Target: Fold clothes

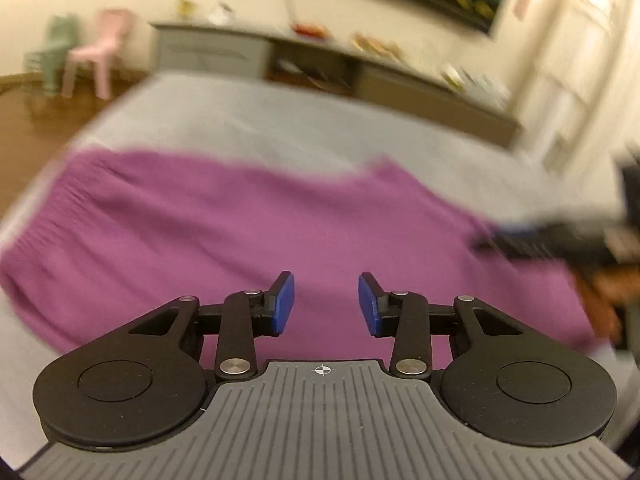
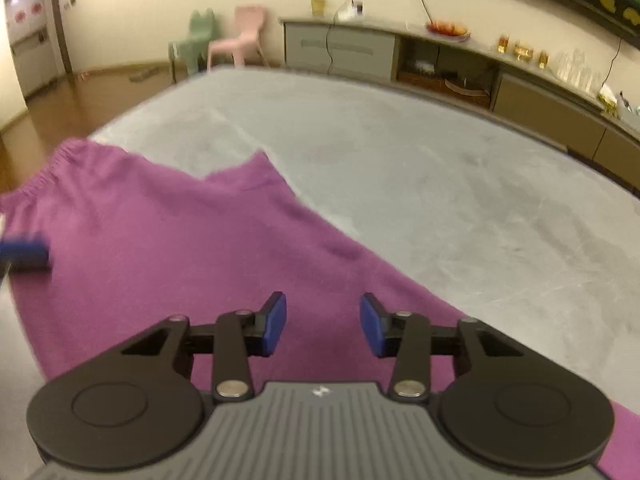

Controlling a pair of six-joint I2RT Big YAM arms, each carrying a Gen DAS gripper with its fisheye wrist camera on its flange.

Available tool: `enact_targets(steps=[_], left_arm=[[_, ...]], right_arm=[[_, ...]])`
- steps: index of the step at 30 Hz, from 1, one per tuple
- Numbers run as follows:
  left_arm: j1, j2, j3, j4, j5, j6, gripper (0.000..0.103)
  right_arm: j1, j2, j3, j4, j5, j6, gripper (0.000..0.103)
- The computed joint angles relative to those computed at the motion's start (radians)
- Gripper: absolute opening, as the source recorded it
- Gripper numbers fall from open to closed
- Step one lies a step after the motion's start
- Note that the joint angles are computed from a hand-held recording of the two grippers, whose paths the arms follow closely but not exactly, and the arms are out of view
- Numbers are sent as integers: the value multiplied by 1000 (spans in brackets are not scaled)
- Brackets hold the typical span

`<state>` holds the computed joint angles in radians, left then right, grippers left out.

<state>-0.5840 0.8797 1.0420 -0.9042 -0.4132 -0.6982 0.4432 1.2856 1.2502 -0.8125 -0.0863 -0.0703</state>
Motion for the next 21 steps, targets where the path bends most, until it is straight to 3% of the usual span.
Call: enact_targets(steps=[2,5,8,9,10,12,13,17,21], left_arm=[[78,-1,-4,-38,32,-44,32],[145,-13,-11,-76,45,-99,32],[240,-42,19,-71,29,-45,42],[290,-39,37,-63,13,-20,46],[360,-34,48,-50,52,-11,46],[572,-30,34,28,355,-30,44],[622,-13,30,51,432,-19,45],[741,72,22,123,617,21,44],[736,118,29,123,675,97,46]], right_arm=[[-16,-25,-21,5,-20,-14,41],[-53,17,12,-51,-33,-9,42],[-72,51,87,-90,-98,16,44],[-63,71,116,-88,-117,21,49],[-62,92,147,-92,-136,32,53],[-61,148,222,-113,-182,68,57],[-61,184,266,-132,-209,92,57],[-71,313,403,-194,-322,179,58],[-56,379,461,-221,-318,165,59]])
